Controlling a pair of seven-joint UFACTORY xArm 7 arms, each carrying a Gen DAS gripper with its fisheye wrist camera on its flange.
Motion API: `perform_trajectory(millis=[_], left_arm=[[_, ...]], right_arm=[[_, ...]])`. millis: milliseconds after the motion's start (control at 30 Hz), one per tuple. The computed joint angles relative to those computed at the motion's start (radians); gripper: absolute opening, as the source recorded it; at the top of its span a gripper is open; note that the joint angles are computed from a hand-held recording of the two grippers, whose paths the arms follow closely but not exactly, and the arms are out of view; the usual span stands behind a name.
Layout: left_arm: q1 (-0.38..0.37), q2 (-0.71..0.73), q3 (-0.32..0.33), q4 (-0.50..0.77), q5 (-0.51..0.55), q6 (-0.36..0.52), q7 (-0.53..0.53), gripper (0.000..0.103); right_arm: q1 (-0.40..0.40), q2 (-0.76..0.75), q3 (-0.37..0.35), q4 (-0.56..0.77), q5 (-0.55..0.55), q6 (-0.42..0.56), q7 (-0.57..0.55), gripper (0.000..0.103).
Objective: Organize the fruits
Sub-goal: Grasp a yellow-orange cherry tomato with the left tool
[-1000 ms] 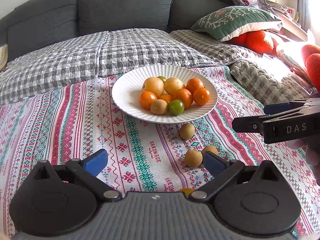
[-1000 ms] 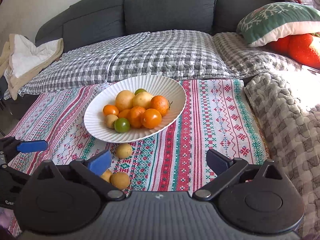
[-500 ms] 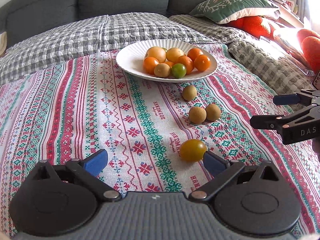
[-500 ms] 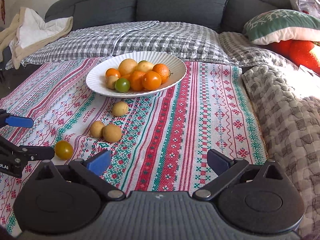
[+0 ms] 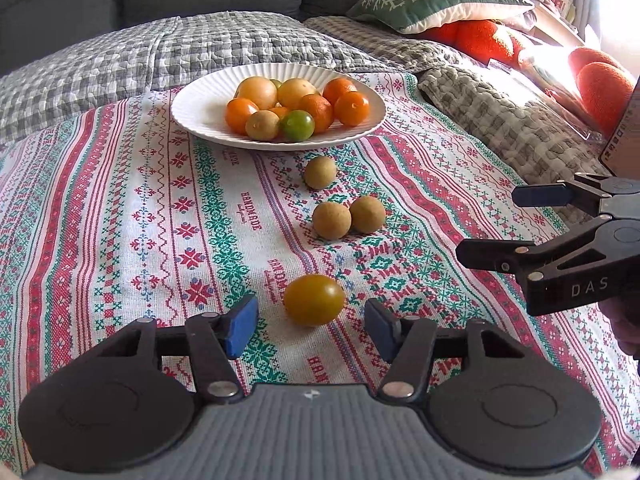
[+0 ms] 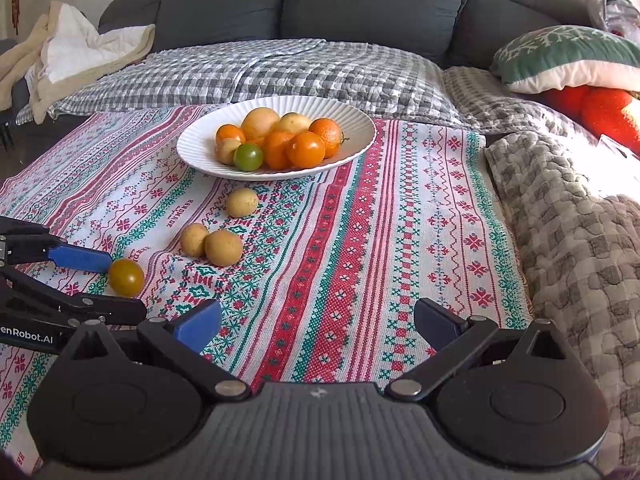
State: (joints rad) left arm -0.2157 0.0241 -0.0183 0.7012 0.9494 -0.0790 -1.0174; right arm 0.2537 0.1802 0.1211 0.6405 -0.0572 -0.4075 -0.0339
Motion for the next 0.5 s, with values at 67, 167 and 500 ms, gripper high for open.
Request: perform_trajectory(millis=[67, 167, 500], left_arm=[[0.001, 0.004, -0.008, -0.001, -0.047, -0.003, 0.039, 0.045], [-0.011, 0.005, 0.0, 0.0, -0.073, 0.001, 0.054, 0.028], [0.041, -0.029, -0.019, -0.02, -0.05, 0.009, 0.019, 0.028]], right_arm=[[-0.002, 0.0, 0.001, 0.0, -0.004, 0.001, 0.0, 0.102], [-0.003, 0.001, 0.002, 0.001, -0.009, 0.001, 0.002, 0.102], [0.01, 0.021, 0.008, 0.028, -0.016, 0.007, 0.005, 0.102]])
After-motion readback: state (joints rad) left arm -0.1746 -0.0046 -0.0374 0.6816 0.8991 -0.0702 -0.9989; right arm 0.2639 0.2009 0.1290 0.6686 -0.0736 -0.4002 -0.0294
